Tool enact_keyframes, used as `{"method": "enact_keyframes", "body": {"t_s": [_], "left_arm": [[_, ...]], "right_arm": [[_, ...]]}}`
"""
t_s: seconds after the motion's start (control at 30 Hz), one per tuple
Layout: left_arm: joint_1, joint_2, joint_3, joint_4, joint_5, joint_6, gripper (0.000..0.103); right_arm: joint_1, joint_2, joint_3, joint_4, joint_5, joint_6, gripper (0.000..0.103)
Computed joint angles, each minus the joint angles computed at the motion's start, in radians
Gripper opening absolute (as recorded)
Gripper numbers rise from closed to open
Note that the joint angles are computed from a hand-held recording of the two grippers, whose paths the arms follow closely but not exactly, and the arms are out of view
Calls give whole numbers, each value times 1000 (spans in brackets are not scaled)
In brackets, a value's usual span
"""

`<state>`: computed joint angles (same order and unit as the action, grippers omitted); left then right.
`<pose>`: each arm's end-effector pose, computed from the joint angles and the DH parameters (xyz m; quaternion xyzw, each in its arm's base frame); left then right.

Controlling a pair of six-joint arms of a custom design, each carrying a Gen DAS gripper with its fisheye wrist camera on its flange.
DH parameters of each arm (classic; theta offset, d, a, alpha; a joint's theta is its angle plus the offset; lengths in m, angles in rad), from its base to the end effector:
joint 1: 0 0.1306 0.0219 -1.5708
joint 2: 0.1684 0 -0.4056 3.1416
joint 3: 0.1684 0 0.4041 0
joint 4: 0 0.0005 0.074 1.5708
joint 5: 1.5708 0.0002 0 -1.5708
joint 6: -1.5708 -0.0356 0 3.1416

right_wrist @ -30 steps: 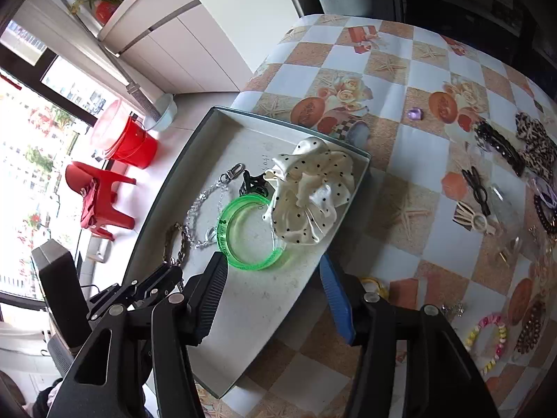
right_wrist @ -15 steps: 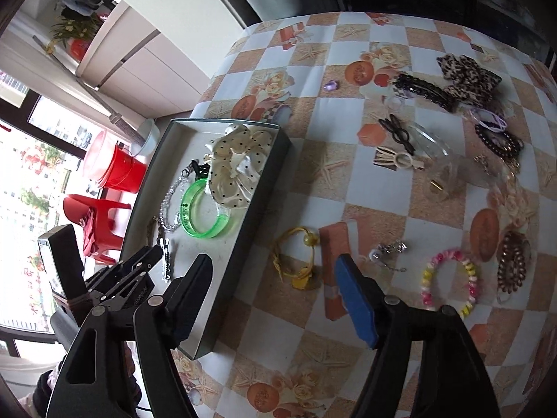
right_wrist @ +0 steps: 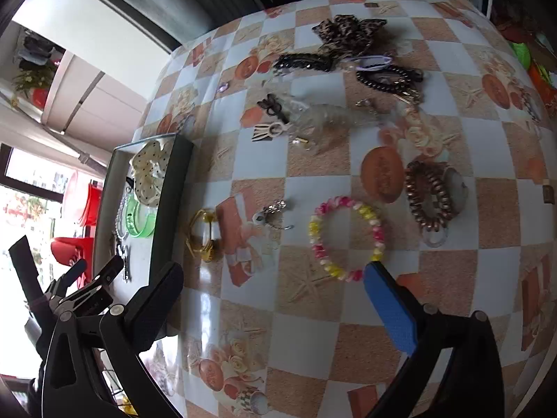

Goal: Organize jewelry
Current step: 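Grasp the silver charm keychain with the left gripper while the right grasps a brown coil hair tie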

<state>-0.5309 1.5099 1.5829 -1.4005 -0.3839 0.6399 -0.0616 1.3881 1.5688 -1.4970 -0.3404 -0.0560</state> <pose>0.4325 -0.2391 0.4594 -0.0762 0.9717 0.0920 0.2039 0.4404 -0.0158 0.5046 0.0360 0.9772 0.1677 0.1255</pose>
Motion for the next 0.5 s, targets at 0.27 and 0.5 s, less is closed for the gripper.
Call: {"method": "enact_keyframes", "body": {"t_s": [0.27, 0.5], "left_arm": [[-72, 78, 105, 20, 32, -51, 103], [-109, 155, 181, 35, 86, -117, 103]], "right_arm": [[-84, -27, -24, 6, 13, 18, 103], [-135, -15, -8, -32, 55, 68, 103]]}}
